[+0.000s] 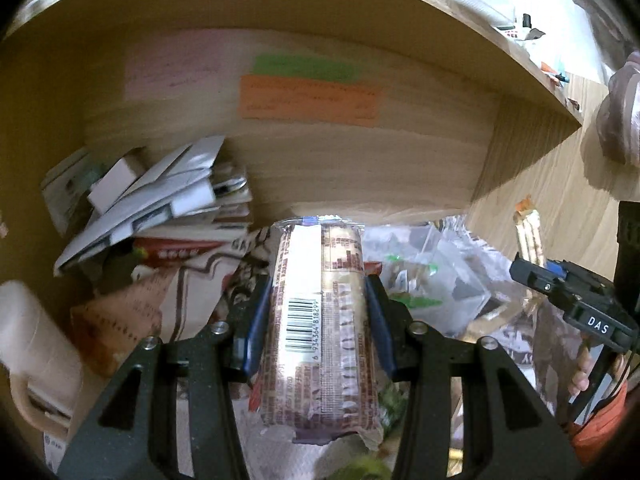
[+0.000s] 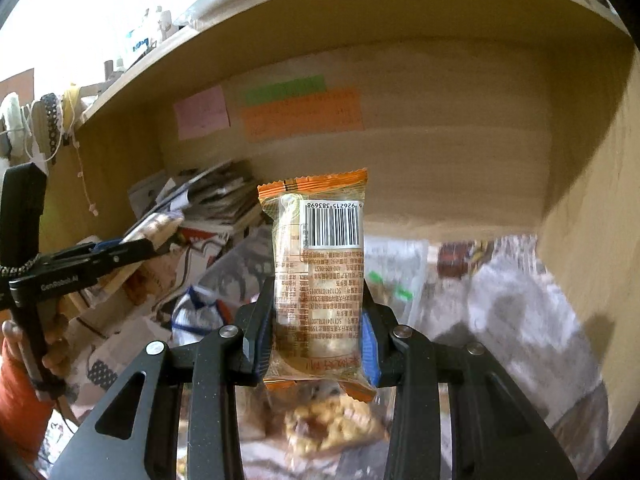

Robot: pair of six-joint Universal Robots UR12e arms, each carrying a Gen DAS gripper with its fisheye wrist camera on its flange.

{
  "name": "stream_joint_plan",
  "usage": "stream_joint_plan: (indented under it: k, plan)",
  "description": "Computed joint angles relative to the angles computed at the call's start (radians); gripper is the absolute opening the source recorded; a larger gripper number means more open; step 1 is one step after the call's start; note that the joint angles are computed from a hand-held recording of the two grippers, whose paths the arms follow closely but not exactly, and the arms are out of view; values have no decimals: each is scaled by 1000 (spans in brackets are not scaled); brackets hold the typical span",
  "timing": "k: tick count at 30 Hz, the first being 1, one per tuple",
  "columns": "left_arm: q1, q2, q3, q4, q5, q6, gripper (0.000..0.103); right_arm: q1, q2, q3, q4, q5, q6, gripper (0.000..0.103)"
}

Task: Organize snacks
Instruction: 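Grasp the orange-topped wrapped cake with the right tool while the left tool grasps the brown wrapped bar, then lower both wrapped snacks into the clear box and open both tools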

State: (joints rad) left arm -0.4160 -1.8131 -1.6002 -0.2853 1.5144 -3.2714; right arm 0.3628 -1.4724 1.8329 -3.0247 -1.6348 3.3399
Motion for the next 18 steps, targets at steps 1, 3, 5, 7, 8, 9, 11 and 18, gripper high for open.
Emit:
stream_joint_plan:
  k: [1,3,5,7,8,9,11,18]
  plan:
    - [0,-8,12,-4,-6,0,46,-2,3,-5,-3,5,-6,33]
    - [-4,-26,40,-14,-8,4,46,-6,12,-17,-10,9,-19,33]
    - [-9,-41,62,-19,3,13,46,-9,20,-29,-16,14,-26,33]
    - [-17,-64,95,-36,21,27,46,-12,28,-39,-23,22,-32,33]
    - [-18,-70,104,-40,21,29,46,-14,32,-43,-25,27,-35,33]
    - [-19,-79,117,-47,19,31,46,-16,35,-48,-24,31,-39,33]
    - [-19,-96,142,-67,13,31,46,-20,45,-60,-18,37,-47,33]
    - [-14,-150,212,-142,0,22,46,-38,79,-106,52,68,-48,33]
